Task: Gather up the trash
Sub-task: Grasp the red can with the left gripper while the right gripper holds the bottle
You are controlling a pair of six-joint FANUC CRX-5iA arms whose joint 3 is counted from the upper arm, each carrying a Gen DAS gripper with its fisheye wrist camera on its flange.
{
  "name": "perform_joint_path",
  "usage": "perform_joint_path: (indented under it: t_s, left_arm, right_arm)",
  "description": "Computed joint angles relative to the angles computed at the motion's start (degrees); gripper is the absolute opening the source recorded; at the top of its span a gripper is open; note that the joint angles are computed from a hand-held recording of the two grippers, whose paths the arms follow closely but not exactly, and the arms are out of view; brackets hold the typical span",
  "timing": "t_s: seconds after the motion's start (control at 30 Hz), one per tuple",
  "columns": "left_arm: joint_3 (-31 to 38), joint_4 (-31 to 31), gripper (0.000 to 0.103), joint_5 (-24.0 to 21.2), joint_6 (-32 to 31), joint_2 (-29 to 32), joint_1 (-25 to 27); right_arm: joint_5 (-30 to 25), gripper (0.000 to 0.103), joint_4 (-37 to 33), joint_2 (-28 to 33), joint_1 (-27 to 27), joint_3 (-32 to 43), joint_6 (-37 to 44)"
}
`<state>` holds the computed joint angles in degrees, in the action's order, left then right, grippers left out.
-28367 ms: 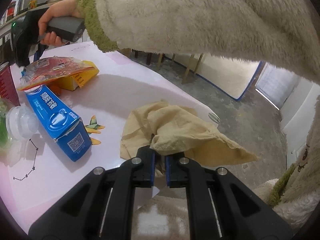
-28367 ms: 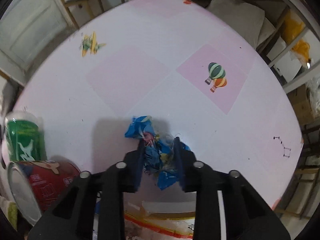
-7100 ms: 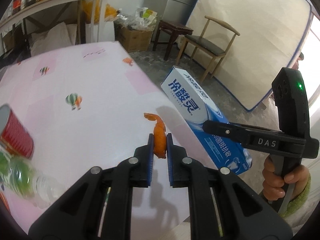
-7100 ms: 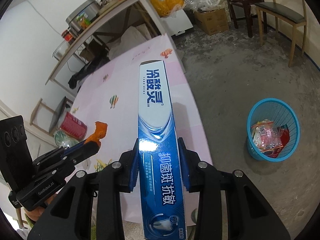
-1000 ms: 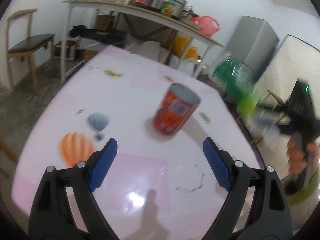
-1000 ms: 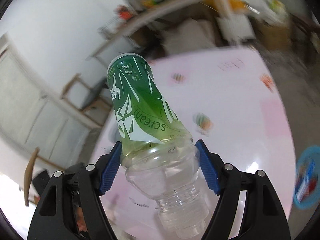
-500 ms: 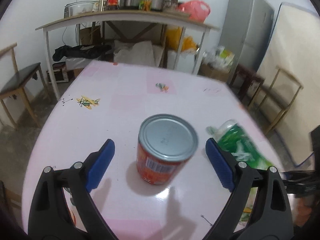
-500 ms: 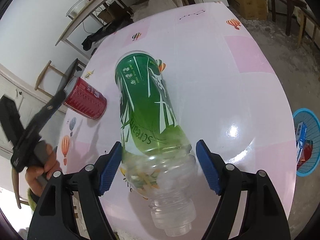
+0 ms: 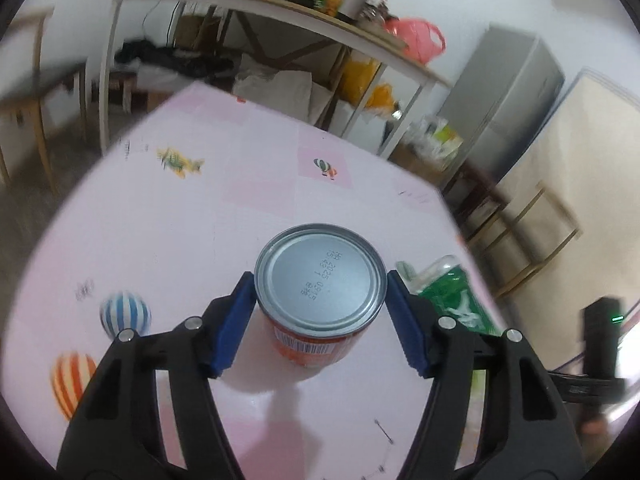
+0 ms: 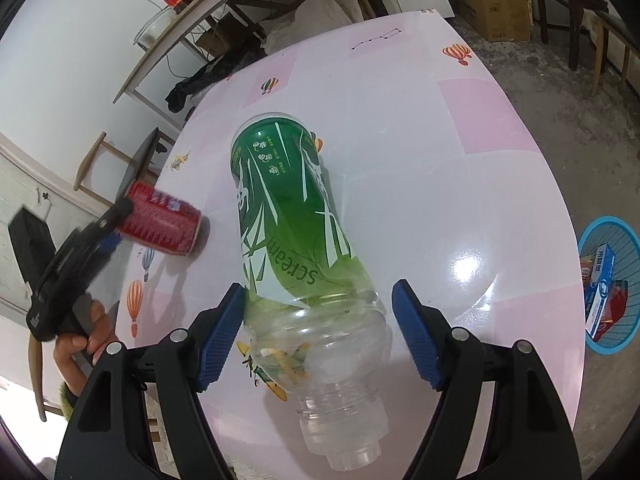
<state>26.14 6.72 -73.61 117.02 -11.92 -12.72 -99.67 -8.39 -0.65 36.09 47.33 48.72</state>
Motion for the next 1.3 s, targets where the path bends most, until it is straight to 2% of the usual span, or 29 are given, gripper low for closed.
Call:
perform_joint_path:
  t_s: [0.1,0.2,0.43,0.53,0.67,0.73,0.83,0.93,1.03,1.1,1.13,1.23,1.3]
  left_arm:
    - [-9.6,7.4,0.062,5.3,-1.5,-6.2,4.5]
    - [-15.7,11.7,0.061,7.0,-2.5,-10.9,7.6]
    - [-21.2,17.0,0.064,3.8,-4.9,-16.3,11.5]
    - [-19.5,15.0,0.074,0.3,-4.2,-16.3,10.5]
    - [-13.8,8.2,0.084,-2.2,-4.5,-13.7,6.6]
    - [-7.8,5.2,0.087,-6.6,-6.8,-9.0,3.9]
    - [3.3,2.6,0.088,-17.7,-10.6,0.9,0.2]
    - [7.1,4.9,0.088,-20.9,-14.2,5.8,-0.8]
    - [12.0,3.0,0.086,-24.8,-16.9,10.0,-4.0]
    - [13.0,3.8,0.076,-25.5,-18.4,11.3,-4.8]
    - [12.6,5.0,0.066,-25.2,-18.6,11.4,-4.7]
    - [11.5,4.7,0.065,-23.2,-16.8,10.5,-5.0]
    - [9.1,3.6,0.065,-19.5,-15.5,8.1,-5.4]
  right_arm:
    - [-0.1,0.073,0.1,0.2,-0.1,0.2,0.2]
    - [-0.1,0.073,0.0,0.4,-0.2,0.3,0.1]
    - [-0.7,0.073,-0.5,0.8,-0.7,1.1,0.1]
    - [-0.9,0.073,0.0,1.0,-0.5,1.6,0.2]
    - [-0.8,0.073,0.3,0.8,-0.4,1.5,-0.1]
    - [-0.9,0.073,0.3,0.8,-0.3,1.4,-0.3]
    - [-0.9,0.073,0.3,0.6,-0.2,1.2,-0.2]
    - [-0.7,0.073,0.5,0.4,0.1,1.1,-0.4]
    - [-0.4,0.073,0.5,0.3,0.1,1.0,-0.6]
    - [-0.3,0.073,0.4,0.2,0.1,0.9,-0.5]
    - [-0.2,0.073,0.4,0.2,0.0,0.9,-0.4]
    - [0.0,0.073,0.1,0.0,-0.2,0.7,-0.4]
    - [0.4,0.073,-0.7,-0.1,-0.7,0.5,-0.5]
